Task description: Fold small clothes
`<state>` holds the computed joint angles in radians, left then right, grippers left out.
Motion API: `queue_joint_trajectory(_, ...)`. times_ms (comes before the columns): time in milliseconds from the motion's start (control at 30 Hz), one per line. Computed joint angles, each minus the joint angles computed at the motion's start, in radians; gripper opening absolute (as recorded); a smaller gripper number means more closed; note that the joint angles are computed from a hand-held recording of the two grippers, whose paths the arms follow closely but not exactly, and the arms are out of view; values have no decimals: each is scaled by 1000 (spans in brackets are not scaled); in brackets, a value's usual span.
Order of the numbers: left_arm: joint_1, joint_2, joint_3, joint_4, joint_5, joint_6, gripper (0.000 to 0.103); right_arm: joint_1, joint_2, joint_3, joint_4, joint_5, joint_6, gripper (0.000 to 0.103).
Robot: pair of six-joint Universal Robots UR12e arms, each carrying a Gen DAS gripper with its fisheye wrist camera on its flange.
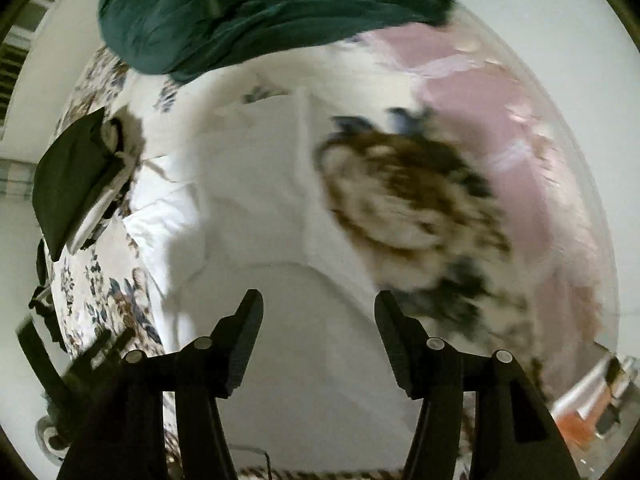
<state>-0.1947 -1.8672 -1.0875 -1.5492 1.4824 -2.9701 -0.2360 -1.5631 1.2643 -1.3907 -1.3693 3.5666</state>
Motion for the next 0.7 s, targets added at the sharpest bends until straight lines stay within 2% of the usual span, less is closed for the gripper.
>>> queue_joint_trajectory(100,-48,37,-37,-87,-42,-8,76,-61,-24,-9,98,-8,-62,60)
queue_joint_trajectory(167,-93,49,-57,-179,-90,-56,76,-96,-25,-22,162,-32,-116,60)
queue_joint_trajectory(267,-151,69,-110,-239,-155,-123,76,-135,-15,-24,194,-61,-158,60)
queue_joint_trajectory(333,-196,83,-153,-239,-173,-169,76,-160,-12,-2,178,-48,-165,60)
queue_joint_trajectory(433,-247,89,-199,-240,-188,-199,76,-189,9,22,154,-18,-189,60)
queue_joint_trajectory(533,-303,93,-260,-195,-138,-219,74,-190,44,42,106,36,-210,60)
queue_joint_trajectory(567,-318,94,-275,-176,-106,-220,58,-189,53,52,87,61,-215,60)
queue_joint_trajectory(600,-328,96,-287,-154,-76,-219,47,-189,68,55,72,84,-218,60)
queue_joint_trajectory(633,-332,101,-298,-128,-64,-219,42,-186,85,55,59,112,-223,60)
queue_joint_trajectory(700,-327,114,-318,-77,-73,-229,10,-183,117,55,29,178,-249,60)
